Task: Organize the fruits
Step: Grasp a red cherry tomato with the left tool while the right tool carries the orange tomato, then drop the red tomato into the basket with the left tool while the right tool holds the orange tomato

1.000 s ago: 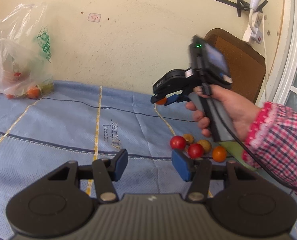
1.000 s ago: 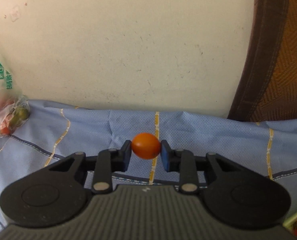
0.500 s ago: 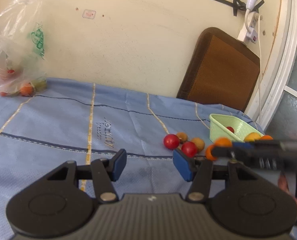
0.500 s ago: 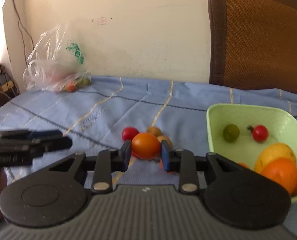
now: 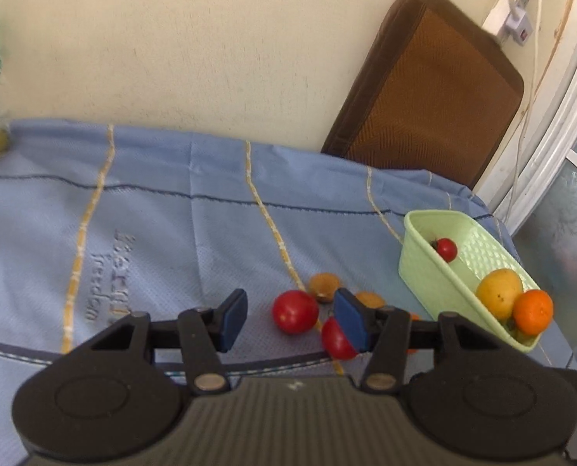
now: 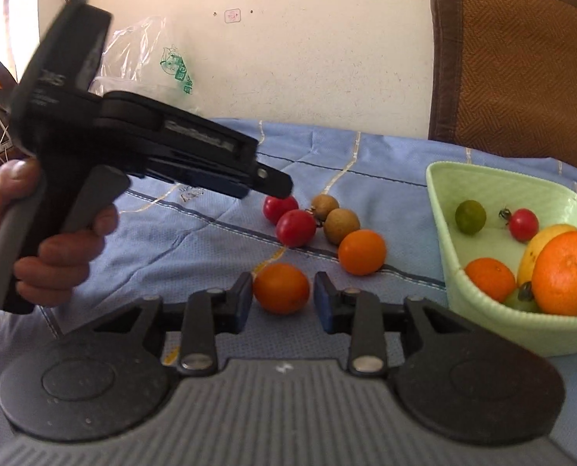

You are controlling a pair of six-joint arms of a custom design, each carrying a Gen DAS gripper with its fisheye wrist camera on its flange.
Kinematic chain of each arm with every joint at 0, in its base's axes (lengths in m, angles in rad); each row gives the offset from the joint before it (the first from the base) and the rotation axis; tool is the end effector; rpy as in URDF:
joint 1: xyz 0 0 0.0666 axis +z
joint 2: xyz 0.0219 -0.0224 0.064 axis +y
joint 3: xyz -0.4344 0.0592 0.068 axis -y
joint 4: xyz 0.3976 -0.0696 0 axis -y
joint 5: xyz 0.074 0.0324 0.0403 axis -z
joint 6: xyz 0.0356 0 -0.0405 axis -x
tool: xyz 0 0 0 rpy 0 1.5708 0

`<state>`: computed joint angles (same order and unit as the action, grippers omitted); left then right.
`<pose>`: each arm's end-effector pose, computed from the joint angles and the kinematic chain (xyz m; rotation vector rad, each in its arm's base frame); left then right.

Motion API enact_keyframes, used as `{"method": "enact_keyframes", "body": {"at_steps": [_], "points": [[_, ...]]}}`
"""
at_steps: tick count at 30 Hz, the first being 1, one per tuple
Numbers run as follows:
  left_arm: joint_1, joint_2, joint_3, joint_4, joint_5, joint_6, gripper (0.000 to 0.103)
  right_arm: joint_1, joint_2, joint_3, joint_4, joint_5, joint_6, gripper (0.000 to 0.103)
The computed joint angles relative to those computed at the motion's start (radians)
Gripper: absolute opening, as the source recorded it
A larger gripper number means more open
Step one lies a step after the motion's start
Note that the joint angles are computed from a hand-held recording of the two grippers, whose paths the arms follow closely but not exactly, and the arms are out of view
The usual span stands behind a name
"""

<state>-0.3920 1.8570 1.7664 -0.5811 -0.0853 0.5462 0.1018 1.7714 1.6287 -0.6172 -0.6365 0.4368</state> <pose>0.6399 -0.2617 0.4239 -0.2216 2.2611 -0.4090 0.6375 0.0860 0.4154 -0.8813 2.0290 0.5548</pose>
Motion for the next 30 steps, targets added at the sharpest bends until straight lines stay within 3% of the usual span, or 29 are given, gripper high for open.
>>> {"method": "enact_keyframes", "body": {"at_steps": [3,6,12,15,21,25,30], "points": [[0.002,0.003,-0.012,0.031,0.027,0.022,0.046,-0.001,-0.001,-0.004,0.003,-0.007,-0.006,0.04],[0.007,-0.008,-0.036,0.058,0.036,0.049,0.028,-0.001,0.003,0.004,-0.012,-0.01,-0.006,0.04],[0.01,-0.053,-0.112,0.115,0.051,0.122,0.027,0.006,-0.008,-0.015,0.016,0.012,0.019,0.033],[0.008,-0.076,-0.142,0.147,0.059,0.156,0.027,-0.003,-0.02,-0.041,0.074,-0.005,-0.016,0.033],[-0.004,-0.096,-0.14,0.176,0.056,0.184,0.027,-0.015,-0.025,-0.052,0.112,-0.009,-0.061,0.033],[-0.021,-0.073,-0.077,0.157,0.065,0.158,0.027,-0.026,-0.049,-0.092,0.253,0.01,-0.106,0.033],[-0.05,0.01,0.071,0.109,0.094,0.103,0.027,-0.059,-0.076,-0.144,0.486,0.085,-0.236,0.033]]}}
